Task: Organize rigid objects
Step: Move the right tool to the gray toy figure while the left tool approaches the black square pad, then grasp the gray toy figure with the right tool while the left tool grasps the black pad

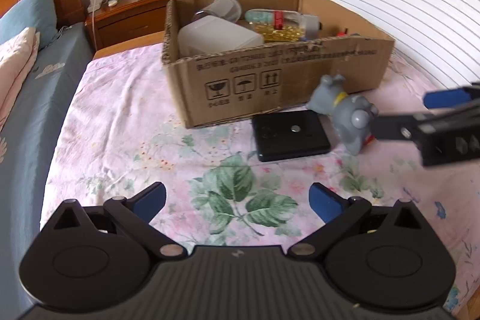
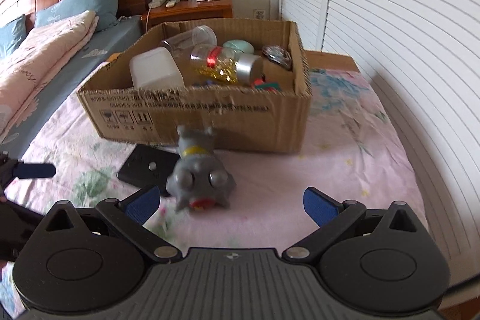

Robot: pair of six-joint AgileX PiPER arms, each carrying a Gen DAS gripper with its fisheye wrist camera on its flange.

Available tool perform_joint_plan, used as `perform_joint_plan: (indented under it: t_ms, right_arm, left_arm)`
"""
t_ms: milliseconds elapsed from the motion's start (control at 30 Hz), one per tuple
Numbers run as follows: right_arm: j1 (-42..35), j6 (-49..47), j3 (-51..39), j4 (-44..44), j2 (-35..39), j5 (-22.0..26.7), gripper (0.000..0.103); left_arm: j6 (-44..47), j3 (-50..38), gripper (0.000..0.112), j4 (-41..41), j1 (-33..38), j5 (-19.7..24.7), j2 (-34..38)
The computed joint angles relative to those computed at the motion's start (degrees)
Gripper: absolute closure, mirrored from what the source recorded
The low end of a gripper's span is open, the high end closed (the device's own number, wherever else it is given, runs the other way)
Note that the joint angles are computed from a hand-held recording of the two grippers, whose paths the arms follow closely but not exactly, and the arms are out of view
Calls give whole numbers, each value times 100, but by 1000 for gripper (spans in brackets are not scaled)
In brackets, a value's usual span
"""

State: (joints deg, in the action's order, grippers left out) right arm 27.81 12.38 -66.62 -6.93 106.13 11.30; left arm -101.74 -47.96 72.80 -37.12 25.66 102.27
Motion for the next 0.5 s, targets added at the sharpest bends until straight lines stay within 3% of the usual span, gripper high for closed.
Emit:
perform_joint_plan:
  t_ms: [267,333,433,500]
  right_arm:
    - [203,1318,-1086,-1095,953,323,0]
    - [199,1561,-1081,-1276,998,412,0]
    - [96,1101,-817,-835,846,335,0]
    - [92,1254,-582,-1111,694,295,0]
  left_arm:
    - [-99,102,11,24,139,-41,-99]
    - [-73,96,11,18,153,-26,-107]
    - [-84,83,11,43,169,-56,-116]
    - [-95,75,11,92,172,-96,-119]
